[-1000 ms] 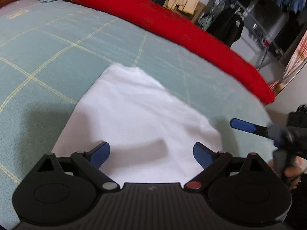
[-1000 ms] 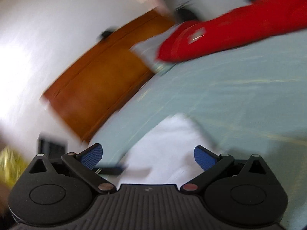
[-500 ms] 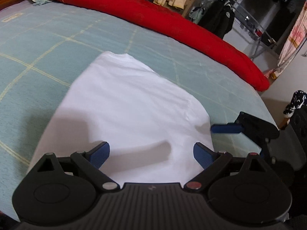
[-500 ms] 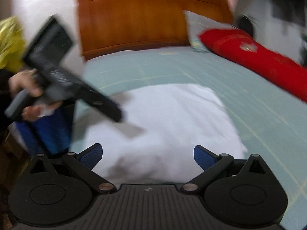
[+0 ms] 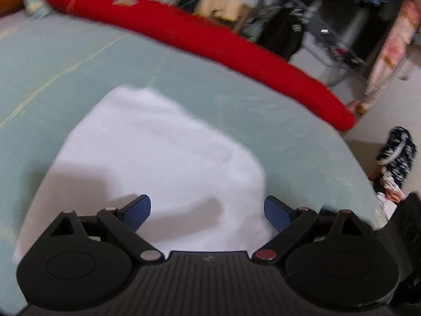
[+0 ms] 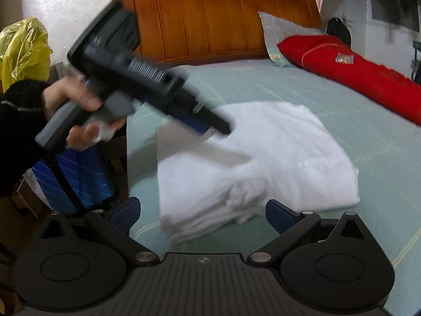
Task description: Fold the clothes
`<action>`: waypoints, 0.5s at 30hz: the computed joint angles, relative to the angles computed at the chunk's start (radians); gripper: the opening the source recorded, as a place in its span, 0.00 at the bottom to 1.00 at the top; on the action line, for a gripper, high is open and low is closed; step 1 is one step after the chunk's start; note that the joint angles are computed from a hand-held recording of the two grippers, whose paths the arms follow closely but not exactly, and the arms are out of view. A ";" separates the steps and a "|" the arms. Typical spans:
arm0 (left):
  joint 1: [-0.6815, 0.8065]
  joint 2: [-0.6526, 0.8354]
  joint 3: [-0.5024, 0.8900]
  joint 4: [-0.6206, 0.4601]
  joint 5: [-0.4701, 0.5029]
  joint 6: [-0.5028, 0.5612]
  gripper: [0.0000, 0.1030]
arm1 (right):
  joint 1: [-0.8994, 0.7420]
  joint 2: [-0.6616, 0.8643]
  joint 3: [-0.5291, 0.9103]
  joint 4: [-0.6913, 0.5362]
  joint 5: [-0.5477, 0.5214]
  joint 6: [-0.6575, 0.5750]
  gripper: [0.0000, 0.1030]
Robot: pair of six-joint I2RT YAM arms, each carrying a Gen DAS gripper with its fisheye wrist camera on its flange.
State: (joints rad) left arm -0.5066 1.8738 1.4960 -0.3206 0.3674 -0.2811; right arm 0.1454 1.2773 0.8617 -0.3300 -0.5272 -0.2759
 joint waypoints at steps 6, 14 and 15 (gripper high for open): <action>-0.054 0.270 0.355 -0.085 -0.001 0.059 0.50 | -0.079 -0.058 -0.050 -0.017 -0.022 0.057 1.00; -0.091 0.678 0.964 -0.374 -0.163 0.109 0.51 | -0.216 -0.047 -0.088 0.010 -0.105 0.078 1.00; -0.087 0.719 1.038 -0.407 -0.165 0.100 0.53 | -0.235 -0.052 -0.103 0.011 -0.120 0.074 1.00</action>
State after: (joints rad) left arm -0.5932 2.5926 2.5341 -0.7278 0.2019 -0.1807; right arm -0.0894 1.2249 0.7585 -0.3188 -0.6475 -0.2022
